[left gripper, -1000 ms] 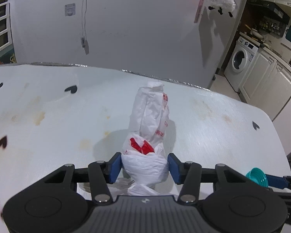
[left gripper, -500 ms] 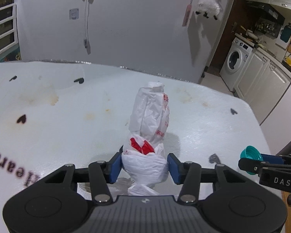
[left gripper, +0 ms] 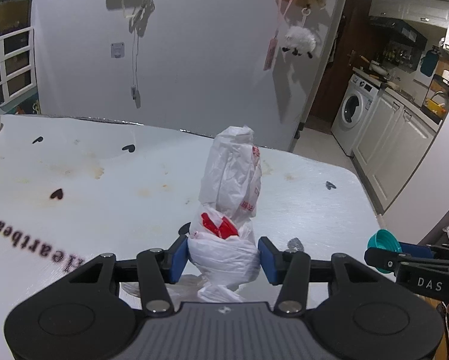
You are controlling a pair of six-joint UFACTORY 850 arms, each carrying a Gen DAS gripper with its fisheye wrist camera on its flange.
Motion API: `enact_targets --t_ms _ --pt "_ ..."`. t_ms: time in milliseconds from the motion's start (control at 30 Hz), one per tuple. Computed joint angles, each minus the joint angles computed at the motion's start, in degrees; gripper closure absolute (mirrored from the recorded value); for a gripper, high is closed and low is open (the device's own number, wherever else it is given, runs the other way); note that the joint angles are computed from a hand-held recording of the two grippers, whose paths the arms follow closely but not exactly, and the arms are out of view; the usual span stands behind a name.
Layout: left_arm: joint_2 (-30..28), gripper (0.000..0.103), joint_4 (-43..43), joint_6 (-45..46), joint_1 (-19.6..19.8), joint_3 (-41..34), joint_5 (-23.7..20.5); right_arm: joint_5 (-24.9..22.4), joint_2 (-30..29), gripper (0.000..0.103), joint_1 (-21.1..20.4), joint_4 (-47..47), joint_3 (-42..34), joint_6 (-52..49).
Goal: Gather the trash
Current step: 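Carry the white bag in the left tool and teal cap in the right tool to the bin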
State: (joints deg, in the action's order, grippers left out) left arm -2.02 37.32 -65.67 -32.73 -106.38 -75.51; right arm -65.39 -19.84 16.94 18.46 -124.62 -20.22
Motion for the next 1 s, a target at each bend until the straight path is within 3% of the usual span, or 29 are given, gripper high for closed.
enact_targets --t_ms 700,1000 --pt "-5.1 0.052 9.4 -7.0 -16.4 -9.8 -13.5 0.6 12.7 0.053 -9.2 7.7 11.8 -7.8" --pt "-16.5 0.052 10.0 -4.2 -19.8 -25.2 -17.1 -3.0 13.1 0.053 -16.9 13.4 11.2 -13.1"
